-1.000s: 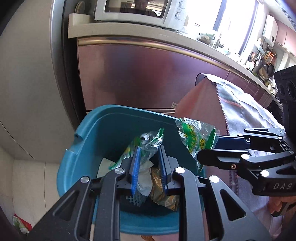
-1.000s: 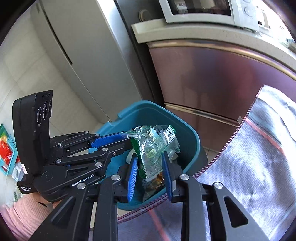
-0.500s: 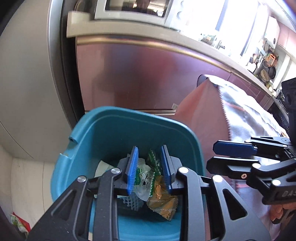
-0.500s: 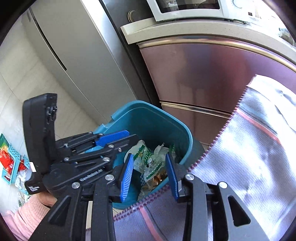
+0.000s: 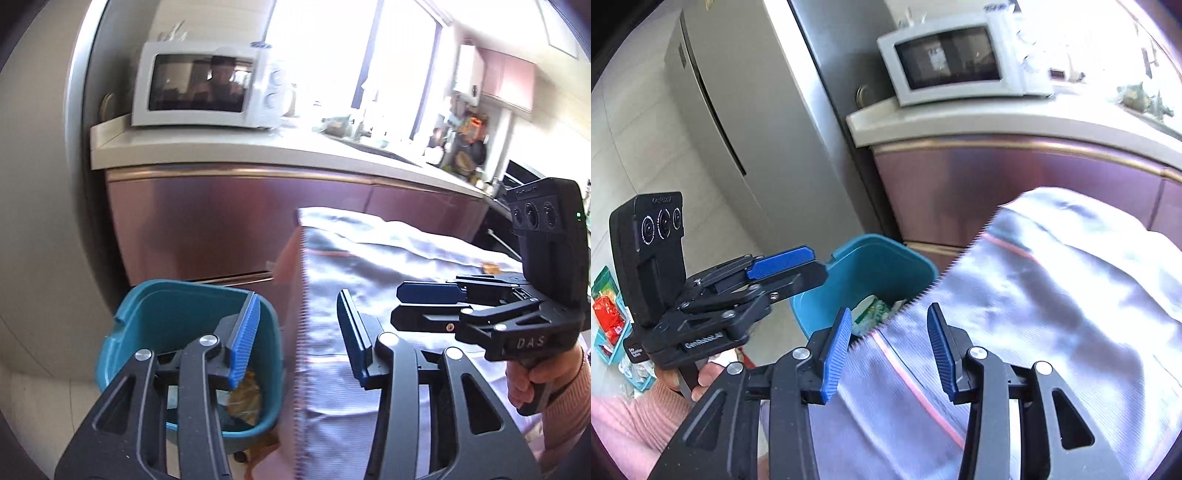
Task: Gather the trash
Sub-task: 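Move both open tools back over the orange peels and foam net, then grasp the orange peel with the left tool while the right tool grasps the white foam net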
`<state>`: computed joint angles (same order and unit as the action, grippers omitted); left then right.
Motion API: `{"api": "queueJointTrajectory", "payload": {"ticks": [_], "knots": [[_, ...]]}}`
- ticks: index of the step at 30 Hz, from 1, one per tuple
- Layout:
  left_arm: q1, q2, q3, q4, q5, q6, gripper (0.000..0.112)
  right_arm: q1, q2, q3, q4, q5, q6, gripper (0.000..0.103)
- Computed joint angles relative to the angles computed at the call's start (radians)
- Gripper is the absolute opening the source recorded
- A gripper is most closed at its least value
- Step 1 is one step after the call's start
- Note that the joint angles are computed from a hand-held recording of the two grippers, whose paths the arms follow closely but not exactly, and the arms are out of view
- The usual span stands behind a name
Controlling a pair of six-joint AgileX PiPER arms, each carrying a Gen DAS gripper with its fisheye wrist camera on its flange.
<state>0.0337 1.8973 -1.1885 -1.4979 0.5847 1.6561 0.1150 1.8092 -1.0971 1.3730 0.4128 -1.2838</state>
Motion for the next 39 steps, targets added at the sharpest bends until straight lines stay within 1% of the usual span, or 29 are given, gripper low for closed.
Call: {"api": "queueJointTrajectory", "payload": {"ticks": [3,6,8,11,13,15,18,22,25,26,30,34,39], "knots": [[-0.011,-0.061,0.055,-0.01,0.05,0.024,0.046,-0.057,-0.102,0.137,0.125,0.0,-0.134,0.043],[-0.062,-0.111,0.108,-0.031,0.059,0.05,0.046,-0.123,-0.203,0.264,0.189,-0.006,-0.208,0.043],[-0.098,-0.122,0.125,-0.03,0.078,0.05,0.046,-0.173,-0.273,0.344,0.209,-0.013,-0.234,0.043],[-0.182,-0.133,0.147,-0.021,0.08,0.037,0.046,-0.28,-0.37,0.452,0.218,-0.002,-0.257,0.043],[-0.249,-0.125,0.149,-0.016,0.065,0.026,0.046,-0.367,-0.427,0.514,0.214,0.013,-0.265,0.044],[-0.317,-0.12,0.146,-0.002,0.053,0.013,0.046,-0.473,-0.471,0.565,0.214,0.043,-0.285,0.044],[-0.42,-0.111,0.136,0.018,0.022,-0.01,0.046,-0.632,-0.503,0.619,0.22,0.092,-0.332,0.044],[-0.543,-0.063,0.075,0.074,-0.014,-0.088,0.046,-0.848,-0.511,0.66,0.195,0.15,-0.374,0.044],[-0.618,-0.011,0.011,0.13,-0.032,-0.165,0.046,-1.022,-0.487,0.67,0.172,0.23,-0.423,0.044],[-0.642,0.007,-0.014,0.154,-0.04,-0.196,0.046,-1.053,-0.481,0.67,0.172,0.236,-0.428,0.044],[-0.715,0.075,-0.107,0.244,-0.056,-0.302,0.046,-1.228,-0.445,0.671,0.138,0.317,-0.465,0.045],[-0.764,0.154,-0.238,0.366,-0.041,-0.443,0.046,-1.325,-0.394,0.665,0.107,0.356,-0.483,0.047],[-0.82,0.238,-0.376,0.525,-0.05,-0.622,0.046,-1.359,-0.322,0.671,0.101,0.372,-0.511,0.047]]}}
